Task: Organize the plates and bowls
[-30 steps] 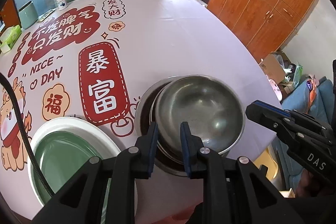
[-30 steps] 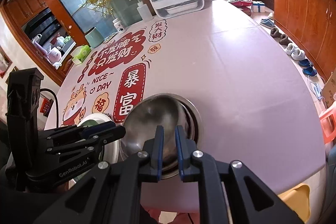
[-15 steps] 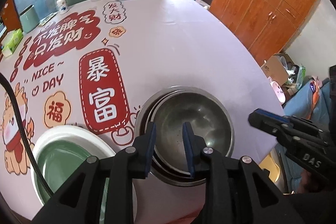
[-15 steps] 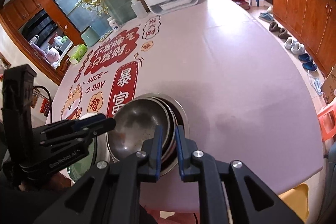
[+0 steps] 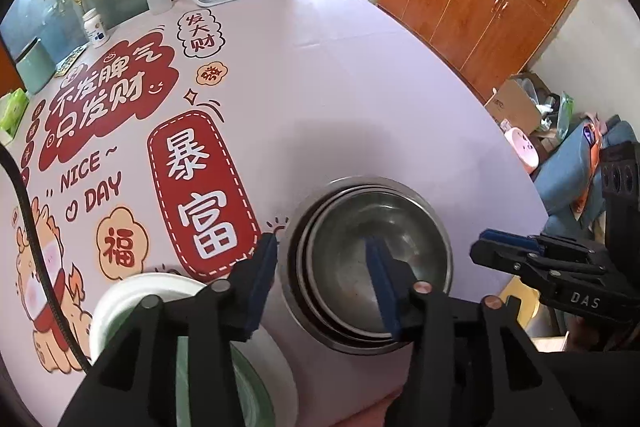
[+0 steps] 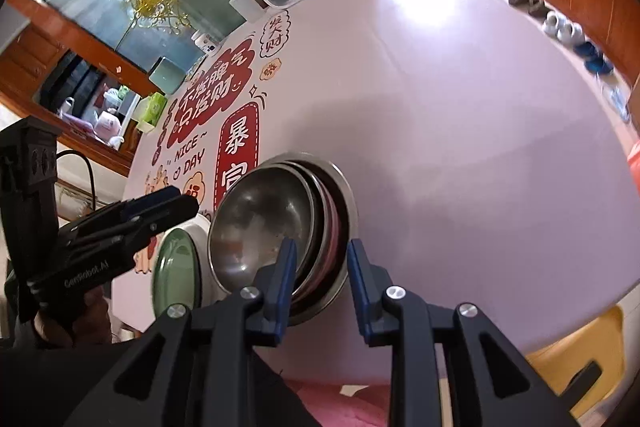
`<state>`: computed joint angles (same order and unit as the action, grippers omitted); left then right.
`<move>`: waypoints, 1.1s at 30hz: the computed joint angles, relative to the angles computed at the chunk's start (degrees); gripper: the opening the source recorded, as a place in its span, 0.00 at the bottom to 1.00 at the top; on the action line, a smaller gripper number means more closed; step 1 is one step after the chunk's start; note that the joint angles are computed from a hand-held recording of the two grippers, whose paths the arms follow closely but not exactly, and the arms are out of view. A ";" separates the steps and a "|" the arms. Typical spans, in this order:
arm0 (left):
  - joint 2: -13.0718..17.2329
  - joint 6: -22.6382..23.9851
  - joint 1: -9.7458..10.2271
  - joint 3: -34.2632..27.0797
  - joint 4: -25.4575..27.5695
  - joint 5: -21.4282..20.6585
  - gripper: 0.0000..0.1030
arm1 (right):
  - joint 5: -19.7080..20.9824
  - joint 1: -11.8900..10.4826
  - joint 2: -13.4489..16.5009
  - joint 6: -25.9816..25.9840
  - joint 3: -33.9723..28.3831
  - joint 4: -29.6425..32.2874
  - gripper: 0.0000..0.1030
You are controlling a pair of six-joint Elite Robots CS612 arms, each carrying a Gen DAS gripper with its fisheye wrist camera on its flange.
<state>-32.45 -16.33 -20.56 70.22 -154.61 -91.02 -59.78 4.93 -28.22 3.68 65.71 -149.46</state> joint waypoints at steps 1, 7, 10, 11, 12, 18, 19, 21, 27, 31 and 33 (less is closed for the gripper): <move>0.30 0.78 0.23 -0.83 1.50 -0.54 0.46 | 0.47 -0.07 0.12 0.74 -0.10 0.41 0.28; 1.72 3.38 1.11 -3.88 6.40 -2.82 0.55 | 2.51 -0.51 0.41 7.43 0.75 -0.56 0.35; 2.72 4.55 1.53 -5.64 8.75 -4.35 0.65 | 3.57 -0.66 0.59 11.03 1.20 -1.05 0.42; 3.01 4.87 1.61 -6.17 9.50 -4.60 0.66 | 3.89 -0.72 0.66 11.84 1.25 -1.10 0.46; 3.37 5.20 1.74 -6.82 10.40 -5.11 0.66 | 4.39 -0.76 0.76 12.91 1.34 -1.19 0.47; 5.30 6.39 2.34 -10.06 15.03 -7.71 0.71 | 8.22 -0.98 1.61 17.85 1.10 0.74 0.57; 5.71 6.74 2.40 -10.76 16.03 -8.01 0.71 | 8.48 -0.94 1.71 18.65 1.10 1.01 0.57; 6.54 7.31 2.52 -12.14 18.17 -8.78 0.71 | 9.01 -0.91 1.86 20.13 1.24 0.68 0.57; 9.00 7.31 2.86 -16.11 24.13 -11.09 0.71 | 11.38 -1.09 2.69 25.27 1.48 -0.36 0.57; 10.60 8.63 2.83 -18.73 27.55 -11.79 0.71 | 12.01 -1.08 3.18 27.87 1.38 -1.43 0.57; 11.04 8.78 2.82 -19.45 28.50 -12.20 0.71 | 12.15 -1.00 3.47 28.40 0.99 -1.11 0.57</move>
